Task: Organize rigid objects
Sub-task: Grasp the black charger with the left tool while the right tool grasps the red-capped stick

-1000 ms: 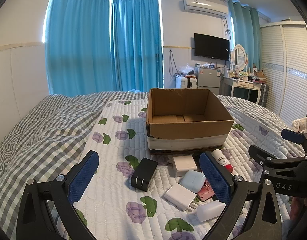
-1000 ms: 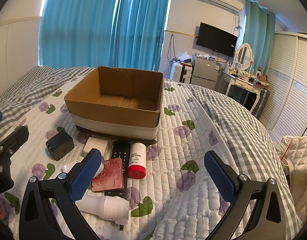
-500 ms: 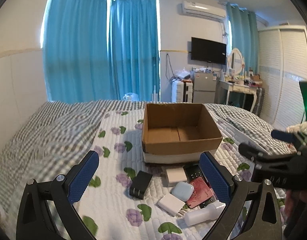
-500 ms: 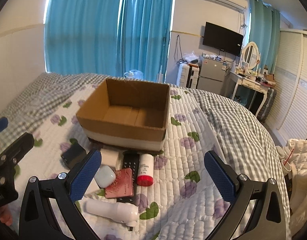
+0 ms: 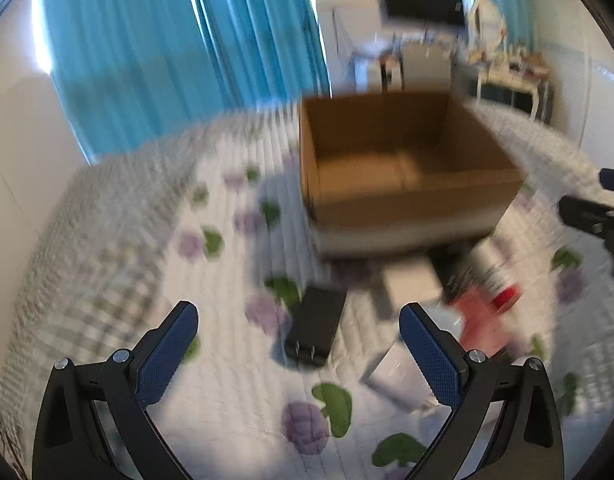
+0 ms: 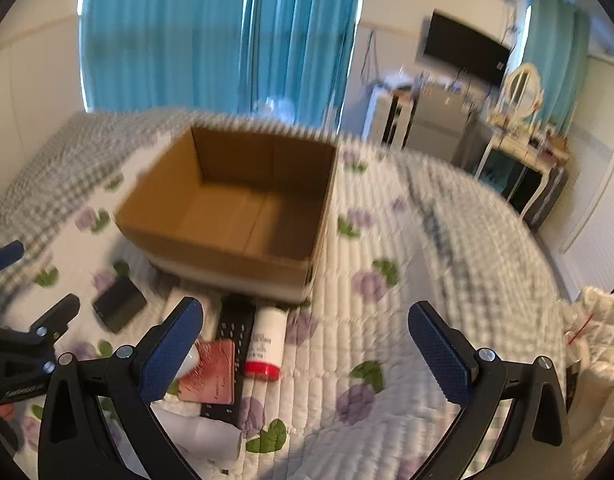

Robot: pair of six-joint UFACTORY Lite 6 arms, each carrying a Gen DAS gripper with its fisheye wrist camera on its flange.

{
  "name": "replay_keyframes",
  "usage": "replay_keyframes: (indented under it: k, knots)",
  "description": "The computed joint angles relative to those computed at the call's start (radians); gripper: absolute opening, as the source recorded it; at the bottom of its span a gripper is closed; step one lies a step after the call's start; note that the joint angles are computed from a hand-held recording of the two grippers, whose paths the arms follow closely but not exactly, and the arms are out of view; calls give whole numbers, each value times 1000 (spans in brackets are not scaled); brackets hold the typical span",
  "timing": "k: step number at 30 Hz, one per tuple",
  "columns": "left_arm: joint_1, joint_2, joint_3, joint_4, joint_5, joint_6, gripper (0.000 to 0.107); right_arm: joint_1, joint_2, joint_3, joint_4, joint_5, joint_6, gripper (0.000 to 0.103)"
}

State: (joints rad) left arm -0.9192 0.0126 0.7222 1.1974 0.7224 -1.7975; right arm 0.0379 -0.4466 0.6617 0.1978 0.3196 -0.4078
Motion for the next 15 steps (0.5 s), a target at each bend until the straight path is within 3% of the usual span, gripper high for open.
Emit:
replay_keyframes:
  k: [4, 7, 12, 14, 15]
  knots:
    - [77, 134, 25, 6, -97, 0, 101, -2, 170, -15, 55, -90, -72, 102]
    - [109, 193, 39, 39, -152, -17, 97, -15, 264, -24, 207, -122, -236, 93]
    - [162, 268, 78, 33, -236, 25, 75, -18, 340, 3, 327, -96, -369, 86]
    - [177, 277, 85, 22, -263, 37, 50, -13, 356, 16, 324, -83, -359, 82]
    - [177, 273, 82, 24, -258, 29, 46, -9, 372, 30, 290, -74, -324, 80]
